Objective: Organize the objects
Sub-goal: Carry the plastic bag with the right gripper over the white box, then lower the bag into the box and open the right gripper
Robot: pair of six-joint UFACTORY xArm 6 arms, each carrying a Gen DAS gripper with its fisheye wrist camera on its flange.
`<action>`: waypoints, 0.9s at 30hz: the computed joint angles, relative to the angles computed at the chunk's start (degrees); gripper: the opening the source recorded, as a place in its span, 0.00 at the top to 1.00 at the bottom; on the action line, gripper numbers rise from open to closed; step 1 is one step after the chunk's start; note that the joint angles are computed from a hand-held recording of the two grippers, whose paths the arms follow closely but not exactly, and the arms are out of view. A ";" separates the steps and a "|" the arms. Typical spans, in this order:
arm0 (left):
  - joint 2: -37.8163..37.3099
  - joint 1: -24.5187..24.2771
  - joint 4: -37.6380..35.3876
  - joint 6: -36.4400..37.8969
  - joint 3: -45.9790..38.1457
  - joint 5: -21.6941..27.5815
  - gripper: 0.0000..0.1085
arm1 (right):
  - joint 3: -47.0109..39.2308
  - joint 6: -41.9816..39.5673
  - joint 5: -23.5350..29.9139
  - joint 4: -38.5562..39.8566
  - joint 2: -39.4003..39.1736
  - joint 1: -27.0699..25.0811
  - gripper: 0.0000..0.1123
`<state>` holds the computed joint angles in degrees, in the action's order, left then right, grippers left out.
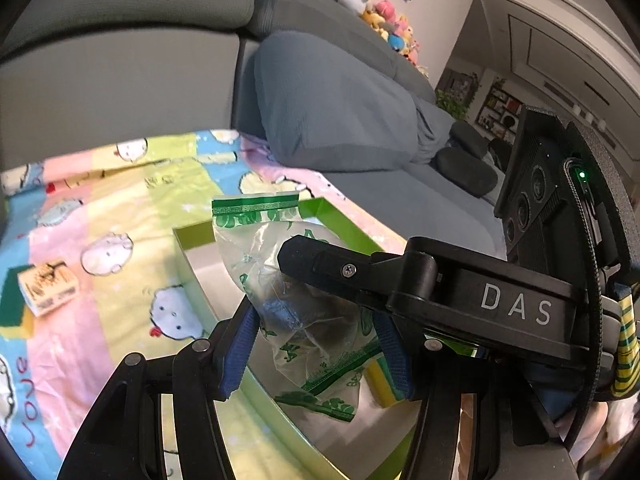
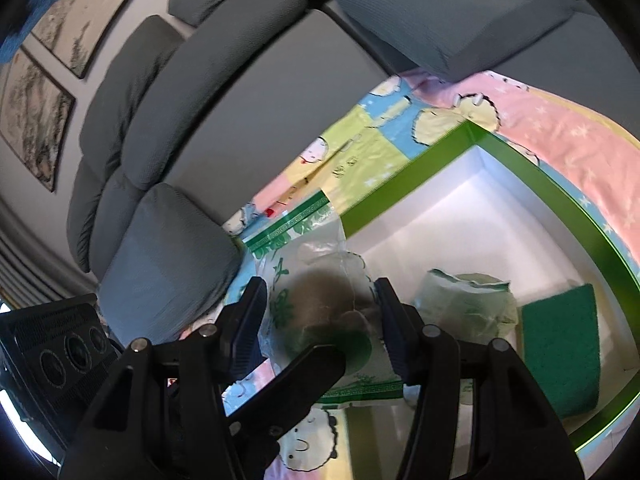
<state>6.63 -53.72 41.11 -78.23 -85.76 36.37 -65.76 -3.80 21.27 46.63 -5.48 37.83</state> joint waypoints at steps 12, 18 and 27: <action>1.10 1.73 -3.48 -0.11 1.80 -4.96 0.46 | -1.31 6.91 2.28 -7.39 2.43 -1.32 0.52; 1.84 1.92 -4.80 -0.07 1.65 -5.39 0.46 | -1.71 11.41 2.86 -13.04 3.14 -1.72 0.52; 2.33 1.89 -5.93 -0.04 1.44 -5.23 0.46 | -2.00 14.29 3.44 -15.78 3.70 -2.00 0.52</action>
<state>8.95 -51.83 35.18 -78.27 -84.33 31.15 -67.76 10.50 24.71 30.84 -1.78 35.83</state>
